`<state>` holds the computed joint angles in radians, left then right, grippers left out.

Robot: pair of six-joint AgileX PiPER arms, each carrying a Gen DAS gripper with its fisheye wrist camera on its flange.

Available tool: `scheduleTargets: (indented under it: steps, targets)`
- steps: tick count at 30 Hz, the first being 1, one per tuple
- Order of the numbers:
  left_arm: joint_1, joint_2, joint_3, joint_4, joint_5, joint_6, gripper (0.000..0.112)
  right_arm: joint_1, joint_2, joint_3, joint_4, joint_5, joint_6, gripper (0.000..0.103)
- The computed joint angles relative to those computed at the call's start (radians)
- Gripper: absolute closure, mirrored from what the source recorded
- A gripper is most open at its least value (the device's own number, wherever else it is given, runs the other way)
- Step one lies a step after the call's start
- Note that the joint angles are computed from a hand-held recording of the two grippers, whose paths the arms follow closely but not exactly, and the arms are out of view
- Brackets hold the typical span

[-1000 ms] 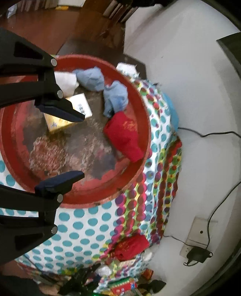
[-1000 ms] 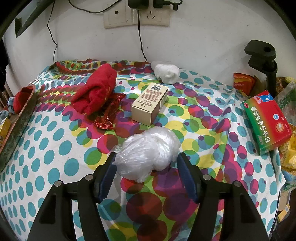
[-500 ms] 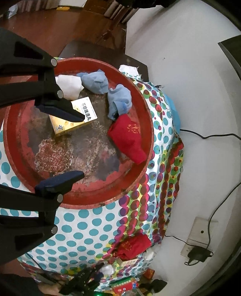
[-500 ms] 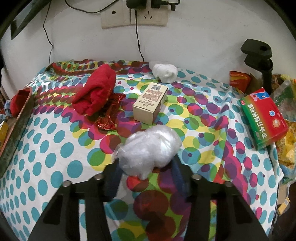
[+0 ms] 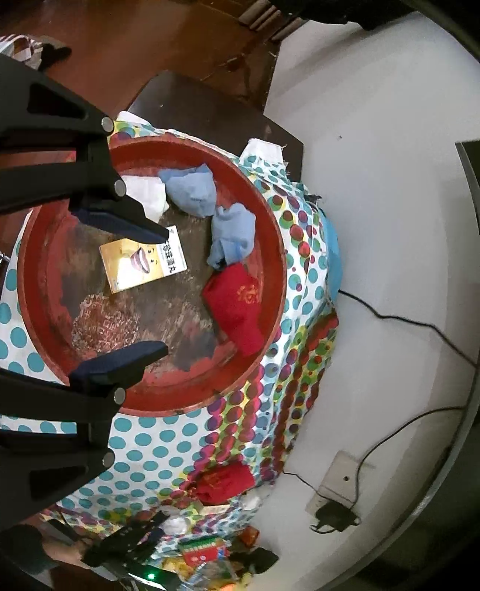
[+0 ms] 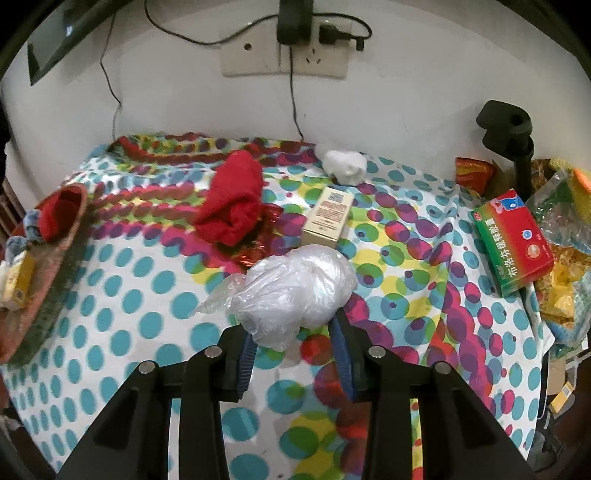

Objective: Organize objects
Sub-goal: 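Carry the clear plastic bag in the right tool into the red tray and release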

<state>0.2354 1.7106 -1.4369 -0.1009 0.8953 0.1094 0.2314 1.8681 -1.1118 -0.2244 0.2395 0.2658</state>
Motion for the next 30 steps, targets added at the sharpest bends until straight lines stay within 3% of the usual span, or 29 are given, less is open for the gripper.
scheduleTargets:
  steps: [4, 10, 19, 30]
  targets:
    - [0.048, -0.011, -0.005, -0.034, 0.006, 0.026, 0.056, 0.102, 0.056, -0.099, -0.108, 0.056, 0.146, 0.068]
    - [0.131, 0.002, -0.038, -0.072, 0.028, 0.049, 0.056, 0.211, 0.082, -0.178, -0.115, 0.117, 0.153, 0.068]
    - [0.243, 0.032, -0.089, -0.085, 0.047, 0.050, 0.056, 0.350, 0.161, -0.376, 0.060, 0.248, -0.013, 0.068]
    - [0.317, 0.049, -0.115, -0.120, 0.067, 0.060, 0.056, 0.495, 0.360, -0.761, 0.138, 0.456, -0.118, 0.068]
